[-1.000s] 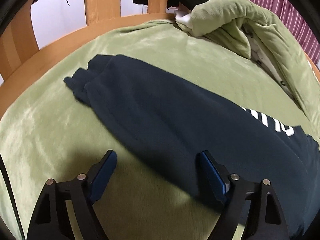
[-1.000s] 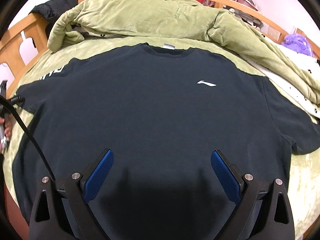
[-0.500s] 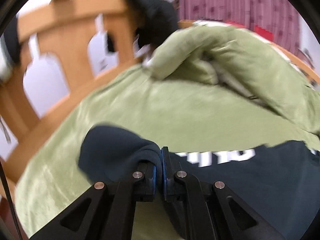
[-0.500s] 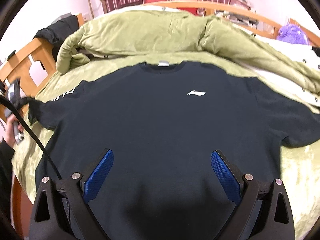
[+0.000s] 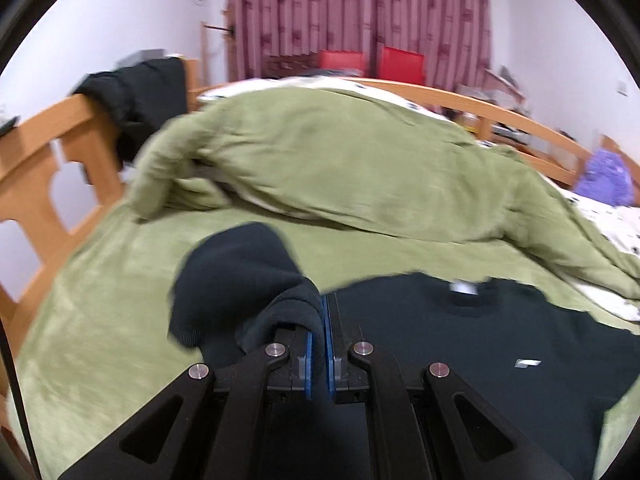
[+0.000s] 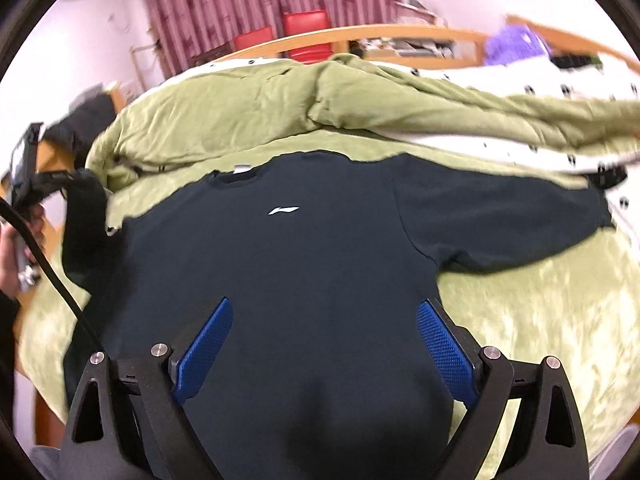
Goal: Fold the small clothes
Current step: 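Grasp the sleeve cuff with the left tool and lift it, then lay the sleeve across the sweatshirt body and open the left tool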
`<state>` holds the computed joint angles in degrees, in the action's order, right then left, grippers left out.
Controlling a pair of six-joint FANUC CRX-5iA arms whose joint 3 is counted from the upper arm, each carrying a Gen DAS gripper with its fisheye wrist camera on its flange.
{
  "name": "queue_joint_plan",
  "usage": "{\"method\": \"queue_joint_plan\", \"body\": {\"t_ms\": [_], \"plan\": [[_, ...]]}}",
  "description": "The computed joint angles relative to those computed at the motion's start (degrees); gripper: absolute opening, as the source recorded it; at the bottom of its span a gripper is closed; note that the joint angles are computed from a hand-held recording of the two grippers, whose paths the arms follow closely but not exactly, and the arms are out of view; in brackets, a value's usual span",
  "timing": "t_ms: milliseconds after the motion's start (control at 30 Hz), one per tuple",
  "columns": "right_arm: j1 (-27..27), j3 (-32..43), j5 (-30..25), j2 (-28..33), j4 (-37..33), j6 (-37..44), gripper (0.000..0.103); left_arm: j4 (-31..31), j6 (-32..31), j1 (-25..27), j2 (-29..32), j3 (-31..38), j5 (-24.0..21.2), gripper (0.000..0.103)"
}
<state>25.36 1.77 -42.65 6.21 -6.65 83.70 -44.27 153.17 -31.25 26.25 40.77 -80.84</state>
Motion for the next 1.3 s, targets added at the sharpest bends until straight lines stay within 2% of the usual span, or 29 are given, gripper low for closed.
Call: {"method": "queue_joint_plan", "body": {"t_ms": [100, 167, 267, 333, 433, 500, 533, 667, 733, 867, 967, 1067, 1167, 1233, 1300], "plan": [[-1.78, 0.30, -0.59, -0.05, -2.45, 0.77, 0.093, 2.27, -2.39, -1.86, 6.40, 7.54, 0.38, 0.005], [-2.59, 0.36, -1.18, -0.33, -4.38, 2.39, 0.093, 4.18, -3.42, -2.59, 9.23, 10.17, 1.80, 0.006], [-3.53, 0.02, -1.01, -0.96, -6.08, 4.23, 0.093, 10.53, -5.15, -2.41, 13.04, 13.57, 3.26, 0.008], [-4.17, 0.01, -1.24, -1.23, -7.17, 4.95, 0.093, 13.52, -6.10, -2.54, 15.33, 16.06, 1.36, 0.017], [-4.69, 0.21, -1.86, -1.14, -8.27, 5.70, 0.093, 12.23, -6.28, -4.29, 17.08, 18.95, -1.80, 0.038], [-4.32, -0.18, -1.70, -1.28, -7.67, 5.57, 0.093, 8.91, -4.50, -6.10, 15.44, 17.25, -2.93, 0.070], [-3.91, -0.47, -1.43, -1.37, -7.11, 5.48, 0.093, 6.75, -3.19, -7.06, 14.43, 16.26, -3.43, 0.072], [-3.24, -1.06, -1.31, -1.93, -7.53, 6.62, 0.093, 2.55, 0.59, -9.09, 8.93, 9.81, -4.83, 0.072], [-2.84, -1.17, -1.43, -2.30, -8.45, 7.50, 0.093, -0.43, 3.18, -10.90, 6.33, 6.71, -7.70, 0.072], [-1.55, -1.67, 0.27, -3.66, -10.75, 9.26, 0.087, -3.90, 6.03, -13.13, 1.56, 0.79, -11.35, 0.072], [0.52, -2.03, 1.79, -4.21, -9.36, 7.20, 0.080, -4.43, 9.13, -13.97, -1.87, -3.85, -11.95, 0.072], [3.46, -1.58, 1.77, -4.06, -6.54, 3.93, 0.076, -3.93, 11.49, -13.89, -5.29, -8.87, -11.01, 0.072], [7.07, -2.03, 4.41, -3.77, -5.06, 5.25, 0.071, -5.36, 11.45, -14.24, -7.21, -12.86, -11.59, 0.072], [10.44, -4.48, 8.88, -3.30, -0.21, 3.83, 0.069, -4.59, 10.10, -13.43, -8.09, -14.64, -11.78, 0.072], [14.10, -4.98, 8.94, -1.07, 6.61, -0.53, 0.063, -3.00, 9.67, -12.19, -10.68, -18.30, -9.21, 0.072]]}}
